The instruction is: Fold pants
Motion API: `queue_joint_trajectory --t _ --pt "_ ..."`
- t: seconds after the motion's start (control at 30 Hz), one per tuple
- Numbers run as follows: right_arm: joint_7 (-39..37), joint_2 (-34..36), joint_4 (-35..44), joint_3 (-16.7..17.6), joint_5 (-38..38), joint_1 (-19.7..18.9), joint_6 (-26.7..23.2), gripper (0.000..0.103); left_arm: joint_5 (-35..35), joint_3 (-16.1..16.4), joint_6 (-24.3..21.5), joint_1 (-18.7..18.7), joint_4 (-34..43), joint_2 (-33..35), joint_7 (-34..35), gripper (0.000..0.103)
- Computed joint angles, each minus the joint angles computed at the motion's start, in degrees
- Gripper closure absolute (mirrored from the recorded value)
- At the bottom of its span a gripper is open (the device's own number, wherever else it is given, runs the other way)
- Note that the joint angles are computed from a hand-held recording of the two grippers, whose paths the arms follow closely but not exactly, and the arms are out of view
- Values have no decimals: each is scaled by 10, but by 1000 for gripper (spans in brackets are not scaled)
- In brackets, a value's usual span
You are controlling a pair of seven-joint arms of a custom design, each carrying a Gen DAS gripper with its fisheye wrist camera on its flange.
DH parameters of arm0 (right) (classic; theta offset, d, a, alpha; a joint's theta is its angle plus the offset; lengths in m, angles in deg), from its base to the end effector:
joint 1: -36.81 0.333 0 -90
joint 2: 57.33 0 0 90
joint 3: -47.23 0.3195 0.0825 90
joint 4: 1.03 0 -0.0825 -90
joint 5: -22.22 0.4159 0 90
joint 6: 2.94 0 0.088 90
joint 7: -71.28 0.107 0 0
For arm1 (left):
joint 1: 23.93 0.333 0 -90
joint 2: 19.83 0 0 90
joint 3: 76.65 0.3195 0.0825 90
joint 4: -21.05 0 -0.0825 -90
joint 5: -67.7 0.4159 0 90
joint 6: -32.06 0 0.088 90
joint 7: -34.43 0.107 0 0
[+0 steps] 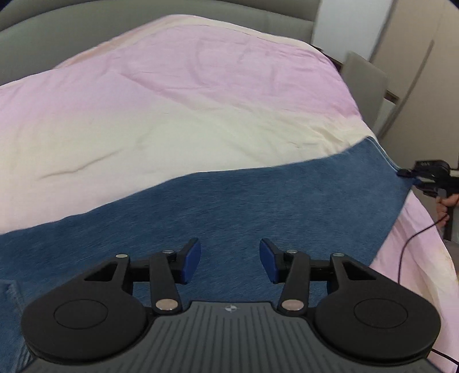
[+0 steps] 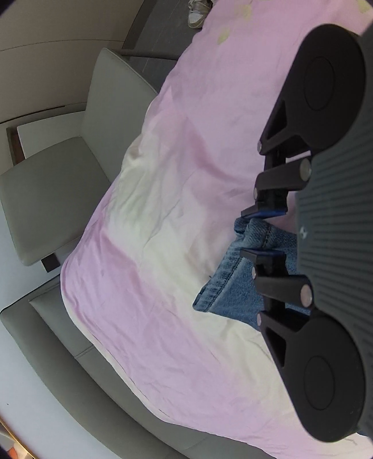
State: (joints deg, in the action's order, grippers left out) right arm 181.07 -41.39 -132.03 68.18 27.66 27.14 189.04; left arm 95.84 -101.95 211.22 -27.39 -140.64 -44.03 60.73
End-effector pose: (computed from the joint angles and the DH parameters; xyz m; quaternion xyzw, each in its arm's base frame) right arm 0.5924 0.1020 0.3100 -0.5444 0.7417 -0.1459 0.3635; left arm 0.3516 -0.2285 0.3563 -0.6924 0.6315 -0.3079 0.1643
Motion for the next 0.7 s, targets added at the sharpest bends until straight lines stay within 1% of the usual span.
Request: queue_joint_trajectory --t 0.03,0.07,0.1,0.13,0.17,0.2,0.23,0.27,0.3,0.37,0.43,0.5,0.53,0.57,0.6,0.63,0.67,0.7 --pt "-2 0 -3 6 -6 -8 2 87 15 -5 16 11 32 46 20 53" --pt "-1 -2 -8 22 -19 -27 5 87 26 -8 20 16 63 87 39 54" --pt "1 -2 -11 40 -37 -49 6 87 45 -31 15 39 96 122 37 55" --pt "3 -3 -12 54 -54 -67 5 87 84 -57 11 70 129 156 22 55" --pt "6 -5 -13 69 -68 -84 1 87 138 -79 4 98 160 187 -11 56" --pt "11 -4 -15 94 -86 -113 0 87 232 -94 -11 122 195 218 -79 57" --pt "14 -6 -16 114 -100 -136 -2 87 299 -95 -27 125 224 243 -122 57" --pt "17 -8 -18 132 -113 -155 -5 87 328 -86 -38 117 245 266 -137 59" --pt "18 -10 -19 150 -125 -175 -7 87 336 -77 -44 110 264 288 -135 59" --pt "16 -11 -19 186 -148 -213 -12 87 338 -61 -62 93 300 328 -120 60" --pt "13 -9 -19 221 -161 -249 -16 87 325 -48 -84 77 336 368 -94 60" --pt "11 -8 -21 254 -167 -283 -18 87 331 -26 -103 51 369 401 -100 61" --pt "9 -8 -23 269 -169 -296 -19 87 323 -18 -109 42 382 416 -97 61" --pt "7 -9 -24 284 -173 -311 -19 87 322 -8 -113 30 393 427 -104 61" --pt "5 -7 -25 300 -177 -326 -18 87 337 10 -113 12 400 430 -125 61" --pt "3 -8 -26 308 -181 -334 -15 87 344 23 -115 -3 406 432 -140 61" --pt "3 -13 -27 309 -183 -332 -14 87 345 32 -117 -14 405 427 -149 61" --pt "7 -18 -28 309 -183 -331 -16 87 345 40 -107 -21 398 419 -154 61"
